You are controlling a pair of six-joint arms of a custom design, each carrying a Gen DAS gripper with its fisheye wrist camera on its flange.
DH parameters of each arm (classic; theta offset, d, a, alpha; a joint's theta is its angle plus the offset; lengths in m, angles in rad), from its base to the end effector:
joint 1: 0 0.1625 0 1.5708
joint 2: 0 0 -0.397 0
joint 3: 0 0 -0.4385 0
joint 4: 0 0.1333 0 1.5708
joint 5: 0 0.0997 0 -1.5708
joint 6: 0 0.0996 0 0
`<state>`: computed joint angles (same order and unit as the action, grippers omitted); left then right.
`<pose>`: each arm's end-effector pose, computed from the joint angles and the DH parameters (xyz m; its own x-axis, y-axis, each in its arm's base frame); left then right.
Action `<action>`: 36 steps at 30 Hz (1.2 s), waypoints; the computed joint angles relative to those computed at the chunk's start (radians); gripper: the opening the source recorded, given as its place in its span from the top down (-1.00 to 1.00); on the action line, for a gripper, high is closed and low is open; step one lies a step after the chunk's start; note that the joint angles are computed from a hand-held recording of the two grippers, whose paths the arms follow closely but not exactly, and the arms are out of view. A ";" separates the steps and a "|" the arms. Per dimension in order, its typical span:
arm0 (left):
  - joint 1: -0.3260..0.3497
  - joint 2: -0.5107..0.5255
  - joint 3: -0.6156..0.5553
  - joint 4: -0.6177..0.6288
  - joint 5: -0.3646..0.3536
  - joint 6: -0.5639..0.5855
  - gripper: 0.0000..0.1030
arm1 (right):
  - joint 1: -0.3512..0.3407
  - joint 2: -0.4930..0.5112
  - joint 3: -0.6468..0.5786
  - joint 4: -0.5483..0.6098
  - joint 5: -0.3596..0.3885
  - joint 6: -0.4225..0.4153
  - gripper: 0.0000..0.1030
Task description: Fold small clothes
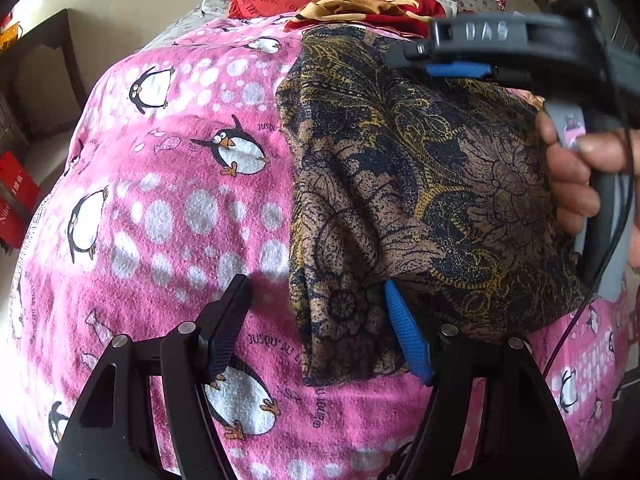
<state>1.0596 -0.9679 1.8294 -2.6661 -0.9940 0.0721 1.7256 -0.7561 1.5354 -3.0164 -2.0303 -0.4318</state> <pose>-0.1431 -0.6387 0.0986 -0.7565 0.3602 -0.5458 0.5318 0.8246 -0.1929 0.2013 -0.7118 0.1182 -0.7919 -0.2046 0.5753 -0.4984 0.7609 -0.4154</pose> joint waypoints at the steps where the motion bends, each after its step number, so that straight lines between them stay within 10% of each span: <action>1: 0.002 -0.002 0.001 -0.004 -0.008 -0.002 -0.39 | 0.002 -0.001 -0.009 0.028 0.020 0.020 -0.03; 16: 0.032 0.003 -0.025 -0.033 -0.096 -0.026 -0.65 | 0.081 0.272 -0.384 0.387 -0.233 0.040 -0.63; 22: 0.036 0.049 -0.072 -0.077 -0.128 -0.045 -0.70 | 0.057 0.216 -0.350 0.415 -0.122 0.084 -0.62; 25: 0.056 0.049 -0.097 -0.043 -0.218 -0.082 0.45 | 0.048 0.192 -0.340 0.451 -0.073 0.110 -0.62; 36: 0.004 0.003 -0.014 -0.189 -0.264 0.034 0.71 | 0.082 0.229 -0.401 0.580 -0.167 0.071 -0.73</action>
